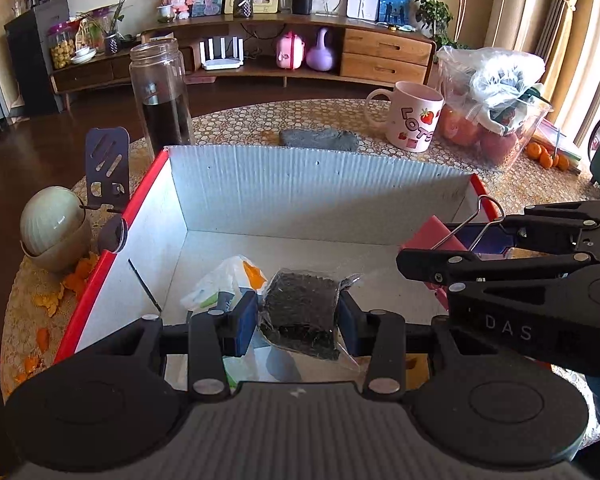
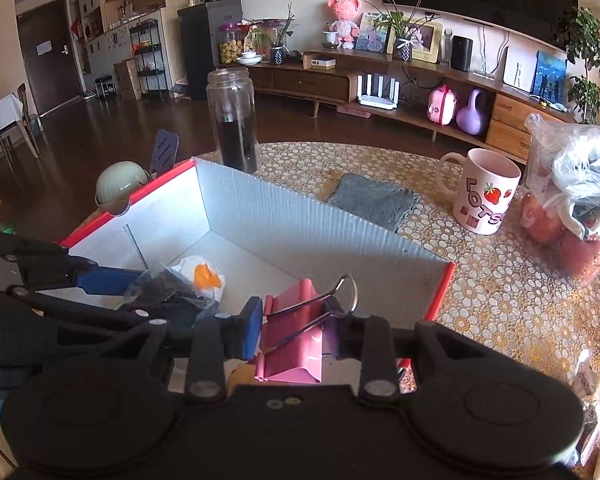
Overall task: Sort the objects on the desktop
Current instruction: 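Carry pink clip with right tool while left tool carries black packet to box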
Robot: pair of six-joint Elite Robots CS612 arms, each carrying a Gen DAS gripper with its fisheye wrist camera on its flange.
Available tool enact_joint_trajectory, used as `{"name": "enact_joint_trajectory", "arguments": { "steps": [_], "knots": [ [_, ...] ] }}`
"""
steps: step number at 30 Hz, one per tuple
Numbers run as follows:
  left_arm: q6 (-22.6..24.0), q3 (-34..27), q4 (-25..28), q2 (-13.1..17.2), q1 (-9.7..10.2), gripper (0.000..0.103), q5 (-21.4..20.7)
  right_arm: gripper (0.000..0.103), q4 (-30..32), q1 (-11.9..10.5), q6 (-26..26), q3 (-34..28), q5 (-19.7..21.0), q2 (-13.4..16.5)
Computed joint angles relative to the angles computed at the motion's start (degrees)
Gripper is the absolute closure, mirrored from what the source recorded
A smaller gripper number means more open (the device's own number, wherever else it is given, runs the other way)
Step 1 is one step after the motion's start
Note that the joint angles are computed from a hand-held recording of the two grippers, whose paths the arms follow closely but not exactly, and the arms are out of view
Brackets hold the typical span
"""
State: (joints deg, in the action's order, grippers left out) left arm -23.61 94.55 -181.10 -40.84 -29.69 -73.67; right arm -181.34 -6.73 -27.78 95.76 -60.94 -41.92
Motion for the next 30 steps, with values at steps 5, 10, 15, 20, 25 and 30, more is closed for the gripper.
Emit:
{"name": "enact_joint_trajectory", "arguments": {
  "steps": [5, 10, 15, 20, 25, 30],
  "knots": [
    [0.8, -1.8, 2.9, 1.1, 0.84, 0.062, -1.3, 0.072, 3.1, 0.8, 0.2, -2.4, -1.9, 1.2],
    [1.5, -3.4, 5.9, 1.8, 1.47, 0.062, -2.1, 0.072, 6.7, 1.6, -0.2, -4.4, -3.5, 1.7],
    [2.0, -4.2, 7.5, 2.2, 1.97, 0.061, -3.3, 0.072, 10.0, 2.0, -0.1, -5.8, -4.1, 2.0],
    [2.7, -5.1, 9.5, 2.5, 2.21, 0.061, -4.2, 0.072, 12.1, 2.4, 0.0, -6.6, -5.1, 2.3],
    [3.3, -5.6, 10.6, 2.7, 2.28, 0.061, -4.6, 0.071, 13.3, 2.4, 0.4, -6.9, -5.6, 2.5],
    [3.4, -5.8, 11.3, 2.7, 2.27, 0.061, -4.5, 0.070, 14.6, 2.3, 0.8, -7.2, -5.3, 2.4]
  ]
}}
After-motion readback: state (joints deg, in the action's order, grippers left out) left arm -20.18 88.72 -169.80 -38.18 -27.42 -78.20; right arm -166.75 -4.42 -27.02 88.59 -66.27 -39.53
